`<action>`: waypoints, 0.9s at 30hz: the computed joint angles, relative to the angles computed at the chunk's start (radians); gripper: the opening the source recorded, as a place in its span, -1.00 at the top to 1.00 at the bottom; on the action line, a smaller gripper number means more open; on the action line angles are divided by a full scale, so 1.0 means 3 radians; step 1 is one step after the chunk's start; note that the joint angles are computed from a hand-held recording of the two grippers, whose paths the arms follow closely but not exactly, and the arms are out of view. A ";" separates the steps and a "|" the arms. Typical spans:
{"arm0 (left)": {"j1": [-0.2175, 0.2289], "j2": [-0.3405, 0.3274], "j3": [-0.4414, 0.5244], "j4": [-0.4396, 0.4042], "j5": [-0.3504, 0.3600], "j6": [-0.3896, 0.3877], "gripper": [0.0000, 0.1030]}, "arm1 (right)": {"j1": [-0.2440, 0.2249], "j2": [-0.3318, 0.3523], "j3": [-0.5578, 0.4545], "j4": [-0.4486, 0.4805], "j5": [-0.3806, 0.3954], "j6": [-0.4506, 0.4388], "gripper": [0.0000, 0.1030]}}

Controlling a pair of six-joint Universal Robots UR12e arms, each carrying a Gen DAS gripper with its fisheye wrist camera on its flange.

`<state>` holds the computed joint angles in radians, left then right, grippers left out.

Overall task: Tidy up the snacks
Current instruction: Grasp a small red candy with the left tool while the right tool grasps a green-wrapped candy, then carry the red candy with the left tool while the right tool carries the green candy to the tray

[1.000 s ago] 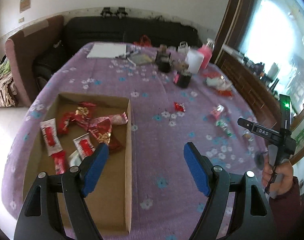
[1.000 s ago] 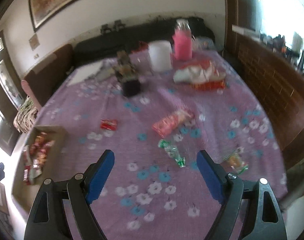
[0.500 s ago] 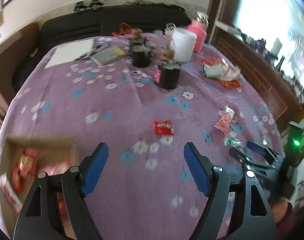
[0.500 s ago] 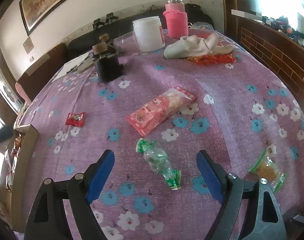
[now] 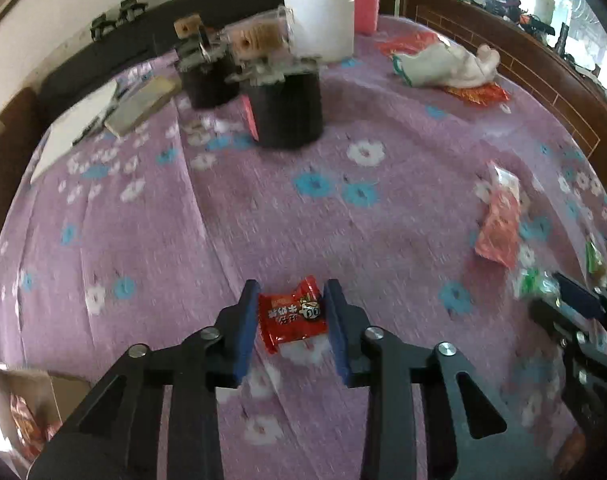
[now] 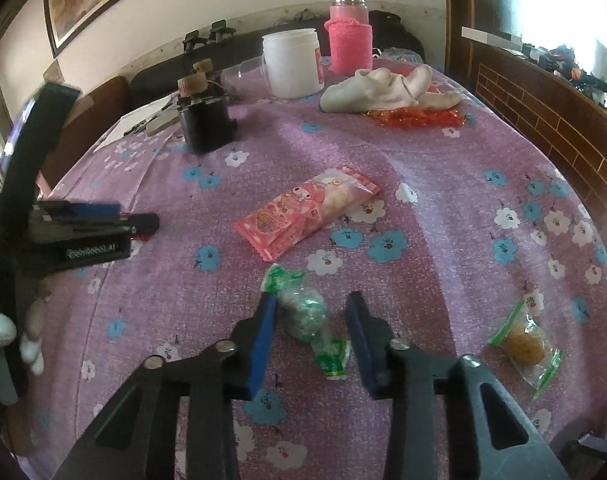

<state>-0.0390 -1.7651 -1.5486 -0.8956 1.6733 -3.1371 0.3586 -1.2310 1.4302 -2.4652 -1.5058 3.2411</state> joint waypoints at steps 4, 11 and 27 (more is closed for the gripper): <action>-0.0014 0.0119 -0.0117 -0.0043 -0.0149 0.0055 0.62 | -0.0029 -0.0012 0.0016 0.0007 0.0094 0.0041 0.49; -0.0018 0.0318 -0.0298 0.0021 -0.0363 0.0004 0.62 | -0.0132 -0.0045 0.0066 0.0003 0.0499 0.0216 0.52; 0.0066 0.1004 -0.0924 0.0643 -0.0394 -0.0355 0.61 | -0.0143 -0.0111 0.0196 -0.0396 0.0654 0.0273 0.53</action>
<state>-0.0193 -1.4639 -1.8258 -0.7028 1.5550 -3.2437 0.3156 -1.2643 1.4889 -2.5841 -1.3096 3.3230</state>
